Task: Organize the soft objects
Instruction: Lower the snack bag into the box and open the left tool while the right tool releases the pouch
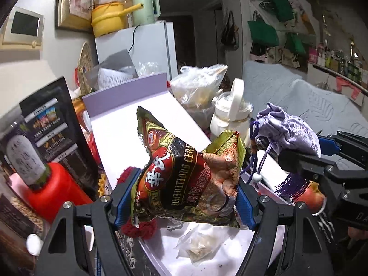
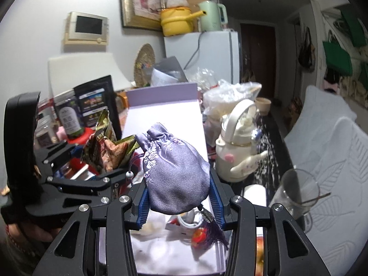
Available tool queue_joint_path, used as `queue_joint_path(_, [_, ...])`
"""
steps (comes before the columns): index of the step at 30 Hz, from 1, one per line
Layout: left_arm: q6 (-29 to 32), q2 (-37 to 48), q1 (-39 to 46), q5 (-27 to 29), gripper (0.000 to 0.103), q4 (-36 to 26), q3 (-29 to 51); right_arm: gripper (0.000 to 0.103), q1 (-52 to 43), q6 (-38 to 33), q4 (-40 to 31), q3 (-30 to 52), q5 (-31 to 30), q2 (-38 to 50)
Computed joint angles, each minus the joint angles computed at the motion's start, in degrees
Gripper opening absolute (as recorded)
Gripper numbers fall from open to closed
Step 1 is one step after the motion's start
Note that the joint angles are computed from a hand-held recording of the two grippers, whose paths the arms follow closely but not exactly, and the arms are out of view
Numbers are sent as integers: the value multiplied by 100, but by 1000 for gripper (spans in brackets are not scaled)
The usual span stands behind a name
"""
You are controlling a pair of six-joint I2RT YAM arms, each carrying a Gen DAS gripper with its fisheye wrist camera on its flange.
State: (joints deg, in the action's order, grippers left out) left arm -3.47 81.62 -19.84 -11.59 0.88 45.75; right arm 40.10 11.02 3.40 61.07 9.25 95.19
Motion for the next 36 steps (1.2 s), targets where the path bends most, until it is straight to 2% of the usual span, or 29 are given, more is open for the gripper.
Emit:
queue_joint_path(3, [70, 434, 25, 40, 75, 194, 93, 44, -126, 35, -132, 266, -189, 383])
queue_joint_path(6, [101, 851, 63, 63, 75, 336, 196, 44, -149, 21, -243, 471, -114, 694])
queue_joint_path(14, [193, 1606, 183, 114, 75, 266, 541, 44, -321, 186, -490, 912, -185, 1374])
queue_joint_path(16, [146, 1768, 172, 126, 75, 206, 631, 44, -387, 305, -509, 986, -259, 1501])
queue_joint_path(19, [199, 1992, 48, -189, 75, 97, 747, 44, -417, 324, -576, 1065, -269, 1617])
queue_joint_path(33, [250, 2433, 41, -226, 75, -639, 1230, 44, -363, 262, -964, 1447, -231, 2026])
queue_joint_path(36, [399, 2590, -17, -393, 76, -788, 1376, 44, -308, 214, -1066, 1563, -81, 2156])
